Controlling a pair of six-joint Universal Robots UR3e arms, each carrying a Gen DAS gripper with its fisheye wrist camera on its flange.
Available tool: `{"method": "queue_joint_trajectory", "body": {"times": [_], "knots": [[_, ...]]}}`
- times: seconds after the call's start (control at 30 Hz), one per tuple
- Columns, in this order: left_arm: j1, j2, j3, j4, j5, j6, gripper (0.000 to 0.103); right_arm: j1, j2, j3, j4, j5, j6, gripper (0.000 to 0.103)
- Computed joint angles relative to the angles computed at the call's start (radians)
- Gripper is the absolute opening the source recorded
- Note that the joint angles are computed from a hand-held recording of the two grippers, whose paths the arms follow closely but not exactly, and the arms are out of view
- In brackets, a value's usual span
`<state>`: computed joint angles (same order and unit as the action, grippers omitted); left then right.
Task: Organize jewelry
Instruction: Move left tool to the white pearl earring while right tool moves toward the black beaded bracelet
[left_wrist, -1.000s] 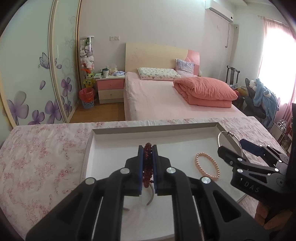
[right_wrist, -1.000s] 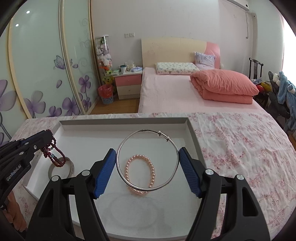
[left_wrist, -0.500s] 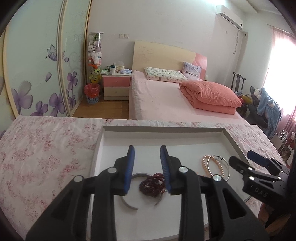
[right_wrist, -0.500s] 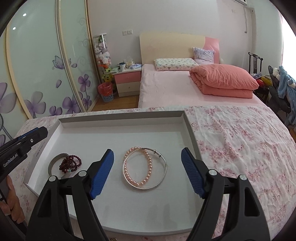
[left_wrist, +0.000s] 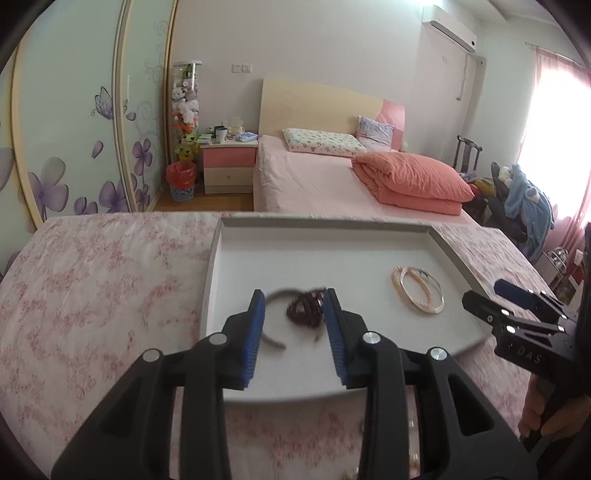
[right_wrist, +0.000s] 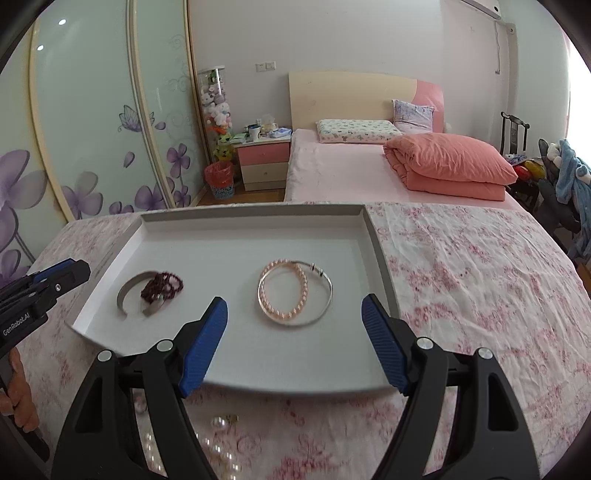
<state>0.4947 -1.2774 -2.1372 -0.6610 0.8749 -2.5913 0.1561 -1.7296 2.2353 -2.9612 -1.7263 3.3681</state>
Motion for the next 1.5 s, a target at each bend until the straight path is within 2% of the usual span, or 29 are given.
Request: {"method": "queue_joint_trajectory", "body": {"times": [0.13, 0.2, 0.3, 0.43, 0.57, 0.67, 0.8, 1.13, 1.23, 1.5], "knots": [[0.099, 0.169, -0.064, -0.264, -0.063, 0.191, 0.034, 0.020, -0.077, 0.075, 0.020, -0.003, -0.002, 0.075], [0.146, 0.249, -0.084, -0.420, -0.073, 0.313, 0.034, 0.025, -0.118, 0.114, 0.039, -0.002, -0.003, 0.075], [0.194, 0.324, -0.104, -0.586, -0.071, 0.444, 0.034, 0.032, -0.194, 0.175, 0.087, -0.002, -0.002, 0.075], [0.248, 0.392, -0.139, -0.707, -0.053, 0.564, 0.034, 0.038, -0.266, 0.225, 0.137, -0.020, 0.020, 0.075], [0.266, 0.408, -0.137, -0.799, -0.053, 0.630, 0.034, -0.007, -0.339, 0.268, 0.186, 0.004, 0.033, 0.075], [0.240, 0.420, -0.151, -0.801, -0.036, 0.653, 0.033, -0.011, -0.367, 0.283, 0.198, 0.002, 0.038, 0.075], [0.194, 0.409, -0.167, -0.746, -0.007, 0.623, 0.032, -0.012, -0.382, 0.294, 0.206, -0.001, 0.036, 0.075], [0.146, 0.370, -0.186, -0.631, 0.032, 0.547, 0.021, -0.031, -0.412, 0.308, 0.249, -0.011, 0.040, 0.075], [0.115, 0.363, -0.204, -0.549, 0.056, 0.508, 0.014, -0.019, -0.416, 0.308, 0.256, -0.018, 0.039, 0.075], [0.111, 0.288, -0.222, -0.333, 0.118, 0.390, 0.014, 0.018, -0.501, 0.321, 0.328, 0.001, 0.047, 0.075]]}}
